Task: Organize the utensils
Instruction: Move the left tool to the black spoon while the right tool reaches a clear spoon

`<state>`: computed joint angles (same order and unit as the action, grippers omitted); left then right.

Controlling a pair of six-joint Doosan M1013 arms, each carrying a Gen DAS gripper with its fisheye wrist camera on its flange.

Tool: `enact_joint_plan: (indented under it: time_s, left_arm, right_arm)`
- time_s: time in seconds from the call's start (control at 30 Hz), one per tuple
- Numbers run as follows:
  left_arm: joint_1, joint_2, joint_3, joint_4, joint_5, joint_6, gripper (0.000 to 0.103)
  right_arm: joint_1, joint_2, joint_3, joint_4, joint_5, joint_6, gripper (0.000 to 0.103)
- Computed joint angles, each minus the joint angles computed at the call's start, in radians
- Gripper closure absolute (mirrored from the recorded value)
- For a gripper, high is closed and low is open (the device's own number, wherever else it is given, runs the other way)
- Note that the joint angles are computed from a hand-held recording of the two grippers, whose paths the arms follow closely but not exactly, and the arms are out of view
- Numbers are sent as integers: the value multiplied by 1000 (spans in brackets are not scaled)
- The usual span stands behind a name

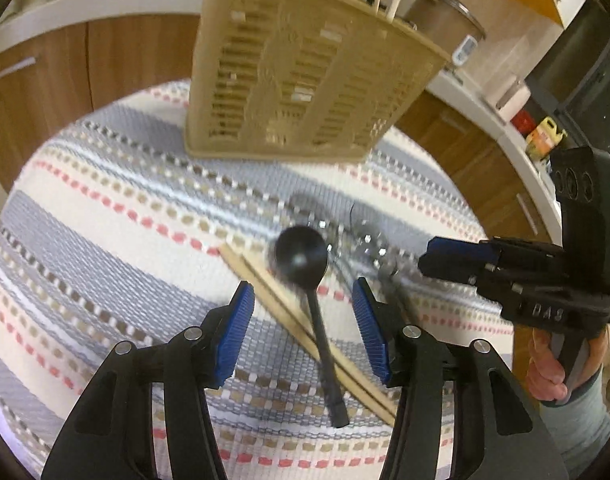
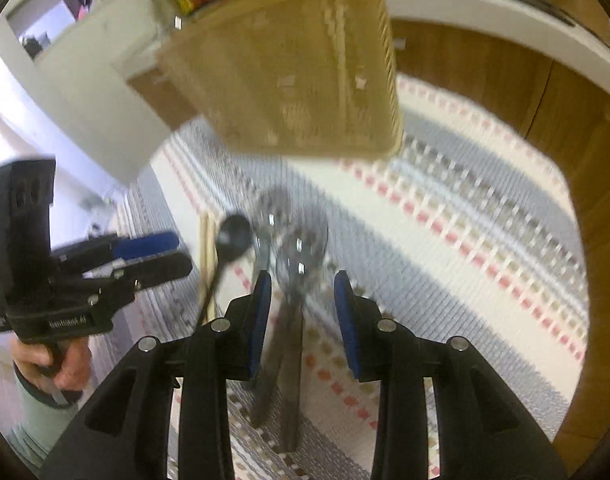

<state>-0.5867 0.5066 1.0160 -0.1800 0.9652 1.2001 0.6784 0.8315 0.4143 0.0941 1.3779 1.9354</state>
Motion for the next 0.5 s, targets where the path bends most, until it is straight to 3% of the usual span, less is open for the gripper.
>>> enact_joint_plan:
  time_s: [0.23,0.33,0.5]
  left_arm:
    - [-10,12,-11,16,19,22,57]
    - [-17,25,-32,22,34,28,61]
    - [-40,65,-100,66,88,23,65]
  right_arm:
    - [15,36,-36,-8,55,-37,74]
    - [22,43,-48,-25,62,-53,90]
    - [27,24,-10,-66,37,-50,94]
